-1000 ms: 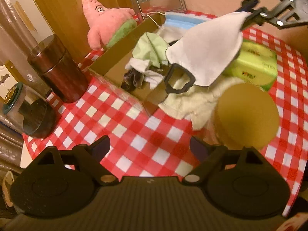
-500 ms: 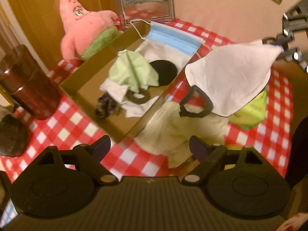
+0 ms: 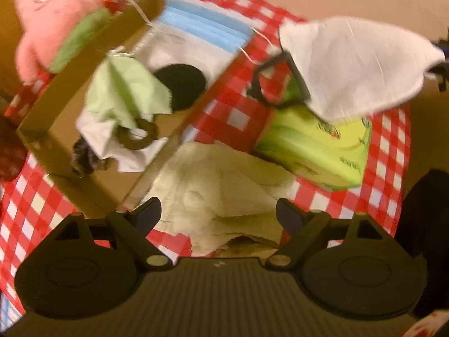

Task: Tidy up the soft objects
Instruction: 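Lift the white mask with the right tool while the left tool reaches the cream towel, then grasp the cream towel with the left tool while the right tool holds the white mask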

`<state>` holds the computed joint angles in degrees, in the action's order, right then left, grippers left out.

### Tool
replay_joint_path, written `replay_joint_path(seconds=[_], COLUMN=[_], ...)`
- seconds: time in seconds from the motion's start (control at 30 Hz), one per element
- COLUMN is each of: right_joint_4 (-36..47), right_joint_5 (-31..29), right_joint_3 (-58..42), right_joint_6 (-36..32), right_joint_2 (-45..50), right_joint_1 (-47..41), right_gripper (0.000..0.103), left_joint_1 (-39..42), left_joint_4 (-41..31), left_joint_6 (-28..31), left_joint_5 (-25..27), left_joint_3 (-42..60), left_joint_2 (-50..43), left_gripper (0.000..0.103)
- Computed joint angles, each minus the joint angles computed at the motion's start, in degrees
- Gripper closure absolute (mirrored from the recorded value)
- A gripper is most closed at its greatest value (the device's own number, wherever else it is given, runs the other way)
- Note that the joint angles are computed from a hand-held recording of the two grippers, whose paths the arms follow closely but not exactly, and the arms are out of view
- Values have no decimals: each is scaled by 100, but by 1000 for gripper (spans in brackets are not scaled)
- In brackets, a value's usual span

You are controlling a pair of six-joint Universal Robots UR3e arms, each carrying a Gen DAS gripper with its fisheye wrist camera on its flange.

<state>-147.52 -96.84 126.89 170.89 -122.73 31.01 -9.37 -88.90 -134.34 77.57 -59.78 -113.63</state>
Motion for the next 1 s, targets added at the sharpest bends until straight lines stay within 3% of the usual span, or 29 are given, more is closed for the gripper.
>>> replay_joint_path(seconds=[0.1,0.33,0.47,0.73,0.9,1.0], right_joint_4=[-241,-836,-730,401,437,328], right_joint_5=[-157,329,530,1003,1199,1156], right_joint_3=[311,834,837,386,305,256], right_joint_6=[615,1616,1615,1043,836,828], right_joint_2=[-90,-128,2,235,354,515], right_joint_1=[-54,-919,-1139,-1642,-1846,-1800], right_gripper=[92,92,92,92,92,92], left_joint_1=[-295,-815,-1016,-1306,-1346,-1399], left_joint_4=[-323,-589,-682,-638,-532,-359], left_joint_6=[96,49,13,61,66,77], left_joint_5=[278,865,1129,1374,1379,1485], left_joint_3=[456,1196,1591,1998,2000,1800], left_joint_2=[-366,-1116,-1517,-2064,-2258,-2251], left_gripper=[16,15,16,17,23,35])
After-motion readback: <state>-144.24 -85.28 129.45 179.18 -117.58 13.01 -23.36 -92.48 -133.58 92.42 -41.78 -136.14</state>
